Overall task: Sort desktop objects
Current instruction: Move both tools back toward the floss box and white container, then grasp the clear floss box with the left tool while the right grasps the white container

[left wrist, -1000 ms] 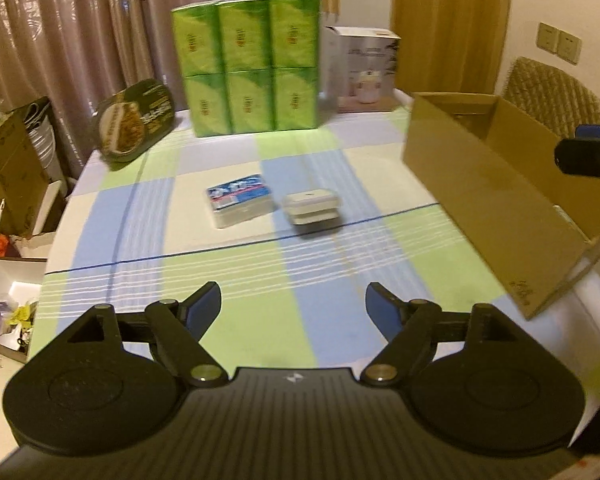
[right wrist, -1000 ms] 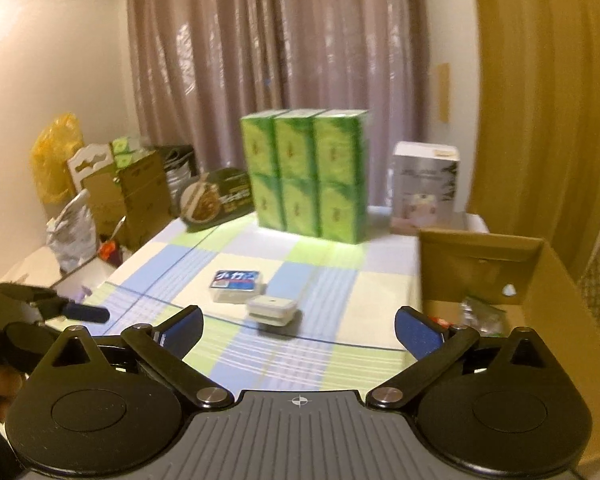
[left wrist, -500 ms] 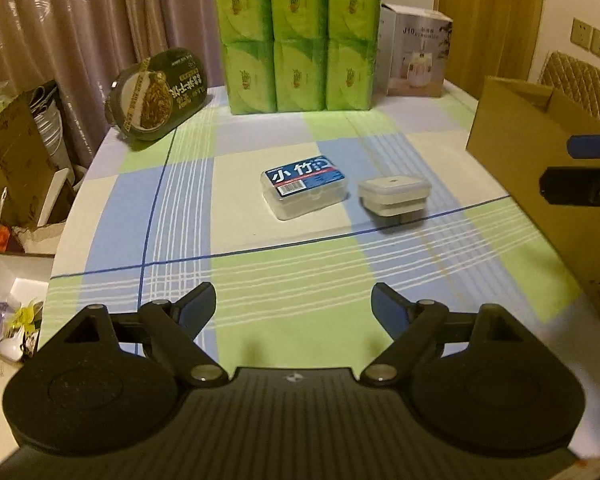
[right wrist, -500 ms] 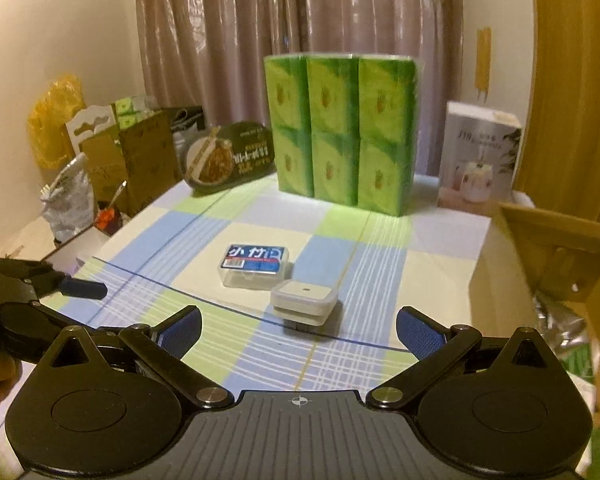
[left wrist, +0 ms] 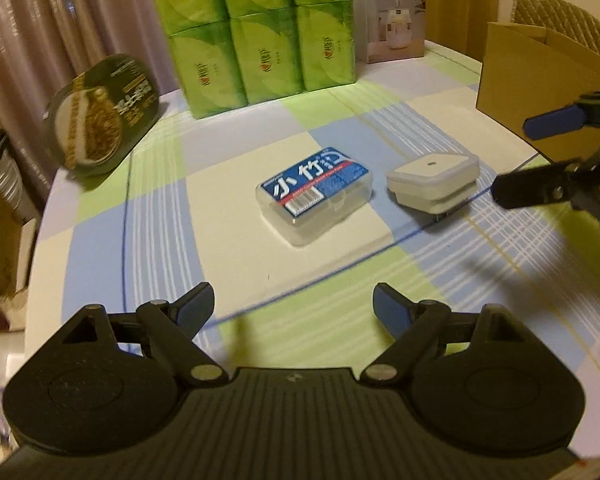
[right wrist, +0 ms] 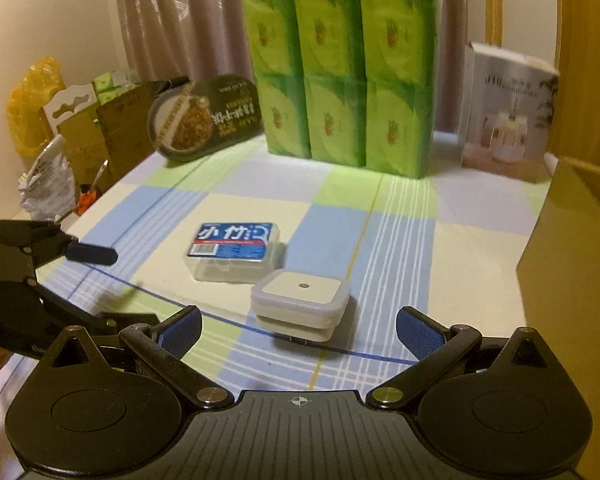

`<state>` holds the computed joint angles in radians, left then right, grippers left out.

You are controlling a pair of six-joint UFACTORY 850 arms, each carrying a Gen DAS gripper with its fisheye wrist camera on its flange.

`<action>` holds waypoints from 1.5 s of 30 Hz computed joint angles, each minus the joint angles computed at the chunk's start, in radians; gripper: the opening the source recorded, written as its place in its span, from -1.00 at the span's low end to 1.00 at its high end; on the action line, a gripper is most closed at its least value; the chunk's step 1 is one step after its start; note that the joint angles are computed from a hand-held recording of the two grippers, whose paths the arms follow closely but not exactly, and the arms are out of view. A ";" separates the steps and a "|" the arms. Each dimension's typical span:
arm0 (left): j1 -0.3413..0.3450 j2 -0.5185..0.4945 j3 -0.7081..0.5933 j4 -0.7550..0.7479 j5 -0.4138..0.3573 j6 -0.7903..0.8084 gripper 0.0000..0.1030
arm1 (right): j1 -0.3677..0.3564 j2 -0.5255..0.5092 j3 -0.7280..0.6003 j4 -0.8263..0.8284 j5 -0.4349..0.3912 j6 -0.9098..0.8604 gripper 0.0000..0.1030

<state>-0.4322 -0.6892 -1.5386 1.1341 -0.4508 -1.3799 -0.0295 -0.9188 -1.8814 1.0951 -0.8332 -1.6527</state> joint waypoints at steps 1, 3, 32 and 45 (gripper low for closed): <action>0.008 -0.006 -0.005 0.012 0.018 0.003 0.62 | 0.003 -0.013 -0.017 -0.009 -0.003 0.012 0.96; 0.021 -0.019 -0.019 0.036 0.048 0.015 0.62 | 0.009 -0.037 -0.048 -0.027 -0.007 0.038 0.95; 0.125 -0.204 -0.270 -0.409 0.231 0.761 0.69 | 0.027 -0.129 -0.156 -0.058 -0.021 0.087 0.28; 0.072 -0.149 -0.217 -0.549 0.167 0.726 0.03 | -0.018 -0.068 -0.066 -0.045 -0.025 0.079 0.27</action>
<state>-0.3600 -0.8382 -1.7554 0.5851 -0.2840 -0.6544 -0.0475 -0.9867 -1.9474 1.0501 -0.8579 -1.5740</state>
